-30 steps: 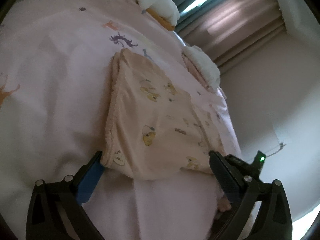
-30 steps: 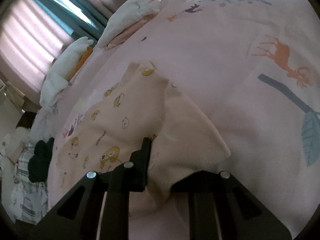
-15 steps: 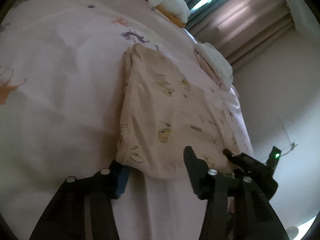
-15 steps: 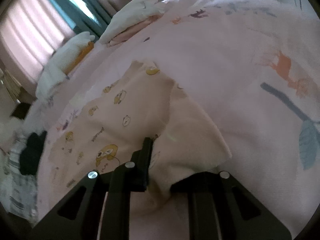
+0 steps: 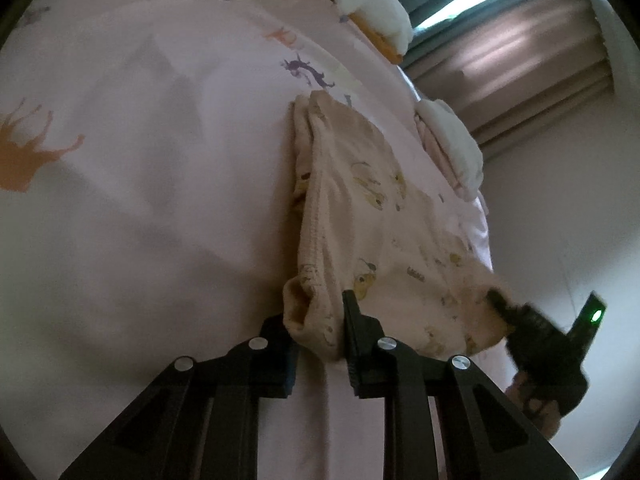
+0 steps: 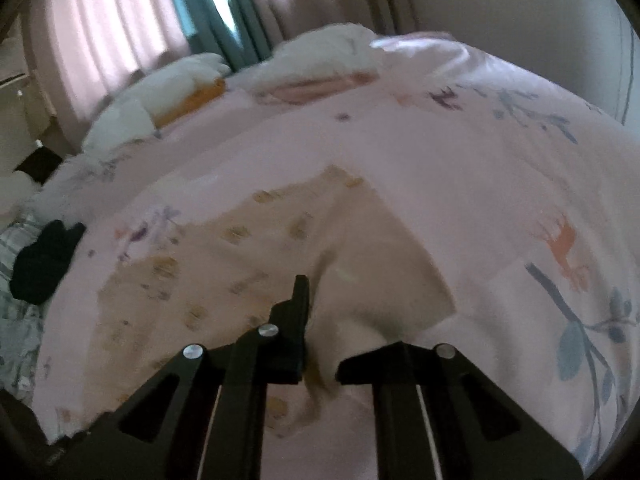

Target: Fold small clothes

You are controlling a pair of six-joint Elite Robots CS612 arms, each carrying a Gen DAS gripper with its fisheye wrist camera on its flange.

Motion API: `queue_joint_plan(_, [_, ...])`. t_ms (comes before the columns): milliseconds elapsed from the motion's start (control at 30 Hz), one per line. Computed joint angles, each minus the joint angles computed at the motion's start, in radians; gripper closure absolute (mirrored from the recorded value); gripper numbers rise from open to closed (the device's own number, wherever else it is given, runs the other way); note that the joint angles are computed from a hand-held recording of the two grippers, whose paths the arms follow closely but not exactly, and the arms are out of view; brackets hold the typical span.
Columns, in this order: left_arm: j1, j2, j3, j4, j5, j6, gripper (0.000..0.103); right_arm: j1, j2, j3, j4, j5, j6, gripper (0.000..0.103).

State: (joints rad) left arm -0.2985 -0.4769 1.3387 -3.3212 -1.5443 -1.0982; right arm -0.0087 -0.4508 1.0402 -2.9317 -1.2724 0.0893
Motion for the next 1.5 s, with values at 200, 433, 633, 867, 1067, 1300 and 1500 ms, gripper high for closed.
queue_joint_plan(200, [-0.008,-0.013,0.004,0.045,0.044,0.036,0.080,0.030,-0.006,-0.009,-0.010,0.186,-0.106,0.093])
queue_joint_plan(433, [-0.018,-0.040,0.041,0.087,0.200,0.057,0.080,0.079,-0.033,0.039,0.247,0.391,-0.405,0.097])
queue_joint_plan(633, [-0.007,-0.043,0.064,0.044,0.145,0.044,0.080,0.087,-0.034,0.040,0.320,0.268,-0.441,0.094])
queue_joint_plan(867, [-0.044,-0.056,0.046,0.170,0.297,0.137,0.079,0.066,-0.063,0.081,0.067,0.122,-0.422,0.014])
queue_joint_plan(1067, [-0.035,-0.051,0.040,0.158,0.273,0.106,0.075,0.105,-0.020,-0.008,0.163,0.001,-0.564,0.015])
queue_joint_plan(1300, [-0.014,-0.046,0.048,0.093,0.182,0.074,0.075,0.140,0.045,-0.085,0.141,-0.126,-0.643,0.050])
queue_joint_plan(1500, [-0.017,-0.045,0.039,0.110,0.188,0.069,0.072,0.106,0.074,-0.164,0.242,-0.063,-0.362,0.092])
